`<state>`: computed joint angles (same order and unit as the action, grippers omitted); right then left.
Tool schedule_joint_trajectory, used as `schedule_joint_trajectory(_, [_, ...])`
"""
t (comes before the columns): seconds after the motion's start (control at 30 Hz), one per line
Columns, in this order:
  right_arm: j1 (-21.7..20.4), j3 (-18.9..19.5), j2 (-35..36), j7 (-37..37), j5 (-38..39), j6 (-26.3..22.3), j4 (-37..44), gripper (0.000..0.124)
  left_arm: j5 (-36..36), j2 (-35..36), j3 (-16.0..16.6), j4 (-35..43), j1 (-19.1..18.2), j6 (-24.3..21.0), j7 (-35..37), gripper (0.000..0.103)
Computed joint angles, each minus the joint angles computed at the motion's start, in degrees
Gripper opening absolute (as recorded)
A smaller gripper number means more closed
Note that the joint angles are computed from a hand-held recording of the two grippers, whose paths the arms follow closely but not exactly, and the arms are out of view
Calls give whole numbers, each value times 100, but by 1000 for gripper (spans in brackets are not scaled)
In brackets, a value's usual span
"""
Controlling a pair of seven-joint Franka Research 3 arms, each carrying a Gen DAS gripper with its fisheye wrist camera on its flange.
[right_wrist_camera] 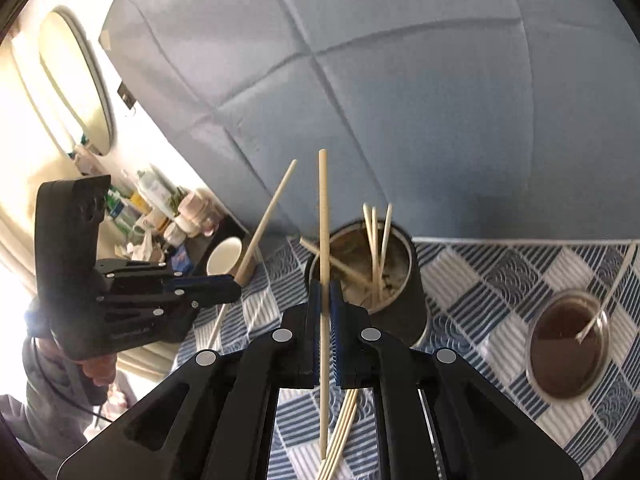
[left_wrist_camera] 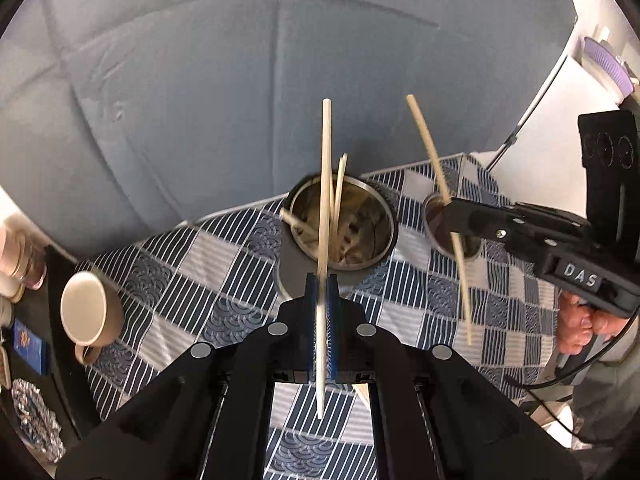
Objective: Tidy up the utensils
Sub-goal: 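Lift and carry both held sticks upright over the black holder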
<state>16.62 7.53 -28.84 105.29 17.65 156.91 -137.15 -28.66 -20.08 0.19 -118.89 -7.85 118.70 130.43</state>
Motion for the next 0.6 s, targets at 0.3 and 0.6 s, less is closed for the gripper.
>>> schedule_joint_trajectory(0.3, [108,-347,578,-444,387,235,372,5,-174,515,-205,393,-60,342,-103,5])
schedule_joint_trajectory(0.6, [-5,-410,990,-700,560,527,569,5,-734,852,-317,517,-122,850,193,5])
